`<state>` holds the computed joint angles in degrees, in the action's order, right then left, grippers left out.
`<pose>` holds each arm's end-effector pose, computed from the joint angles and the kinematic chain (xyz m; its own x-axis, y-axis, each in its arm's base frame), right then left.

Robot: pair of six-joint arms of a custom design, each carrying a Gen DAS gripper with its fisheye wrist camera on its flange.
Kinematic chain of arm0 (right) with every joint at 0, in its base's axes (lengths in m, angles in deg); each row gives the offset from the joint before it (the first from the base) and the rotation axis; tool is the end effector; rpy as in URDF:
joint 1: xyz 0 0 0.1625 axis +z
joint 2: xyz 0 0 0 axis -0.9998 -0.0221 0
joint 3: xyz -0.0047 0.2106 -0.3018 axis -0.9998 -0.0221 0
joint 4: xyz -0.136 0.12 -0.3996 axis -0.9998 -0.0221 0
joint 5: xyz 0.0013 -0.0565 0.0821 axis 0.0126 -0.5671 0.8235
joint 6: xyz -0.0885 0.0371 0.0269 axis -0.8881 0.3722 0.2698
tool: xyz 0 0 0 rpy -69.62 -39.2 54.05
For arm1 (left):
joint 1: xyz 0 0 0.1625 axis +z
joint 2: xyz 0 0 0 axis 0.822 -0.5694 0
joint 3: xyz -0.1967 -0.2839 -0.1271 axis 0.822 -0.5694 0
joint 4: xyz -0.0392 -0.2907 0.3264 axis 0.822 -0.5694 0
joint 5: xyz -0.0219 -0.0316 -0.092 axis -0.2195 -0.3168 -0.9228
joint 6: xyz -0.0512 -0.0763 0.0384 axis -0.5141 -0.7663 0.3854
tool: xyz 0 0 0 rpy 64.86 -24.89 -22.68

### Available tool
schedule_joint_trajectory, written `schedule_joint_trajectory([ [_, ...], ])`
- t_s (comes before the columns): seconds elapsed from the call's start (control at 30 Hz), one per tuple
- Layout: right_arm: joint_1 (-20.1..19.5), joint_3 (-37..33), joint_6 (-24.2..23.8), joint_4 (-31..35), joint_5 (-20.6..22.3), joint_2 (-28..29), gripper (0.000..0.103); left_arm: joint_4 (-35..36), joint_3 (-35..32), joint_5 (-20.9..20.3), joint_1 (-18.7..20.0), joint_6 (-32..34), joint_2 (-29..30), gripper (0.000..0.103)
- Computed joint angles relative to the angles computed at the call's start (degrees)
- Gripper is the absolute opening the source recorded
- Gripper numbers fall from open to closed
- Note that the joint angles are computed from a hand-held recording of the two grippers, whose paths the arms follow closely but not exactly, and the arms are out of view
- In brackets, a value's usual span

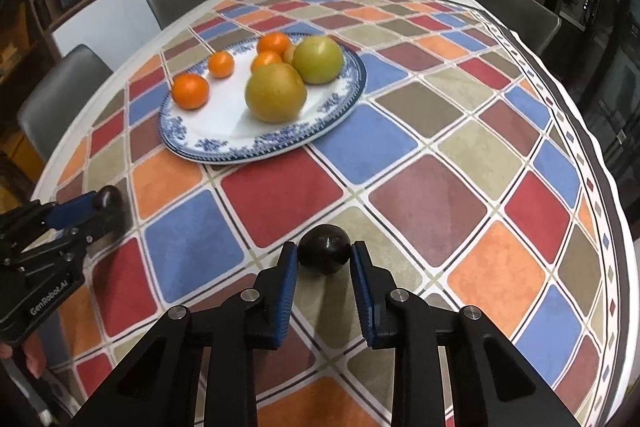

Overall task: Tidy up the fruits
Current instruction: 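Carry the plum in the left gripper while the right gripper carries another plum to the plate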

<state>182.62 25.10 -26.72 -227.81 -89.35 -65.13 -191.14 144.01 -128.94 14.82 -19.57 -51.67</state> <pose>0.1440 -0.8372 -0.0213 -0.6890 -0.3496 0.6348 -0.5816 0.7894 -0.1965 -0.0570 -0.7744 0.0780 -0.6907 -0.0483 -0.7215 0.3888 0.8164 -0.4269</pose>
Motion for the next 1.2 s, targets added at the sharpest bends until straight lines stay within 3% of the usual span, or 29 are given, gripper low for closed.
schedule_joint_trajectory([
  [0.37,0.93,8.17,-0.76,-1.9,7.27,-6.45,0.028,-6.83,4.38,-0.67,-2.82,3.87,-3.27,0.031],
  [0.6,1.69,9.1,-1.62,-1.77,11.71,-8.41,0.028,-8.71,1.74,-1.75,-3.79,8.01,-2.61,0.031],
  [0.97,2.27,-1.73,-1.68,4.36,13.78,-3.74,0.028,-7.8,-6.24,-3.06,-3.49,11.42,0.9,0.031],
  [1.2,2.59,-17.07,-1.01,12.64,13.79,4.26,0.028,-3.91,-14.54,-3.77,-2.33,13.18,4.85,0.031],
])
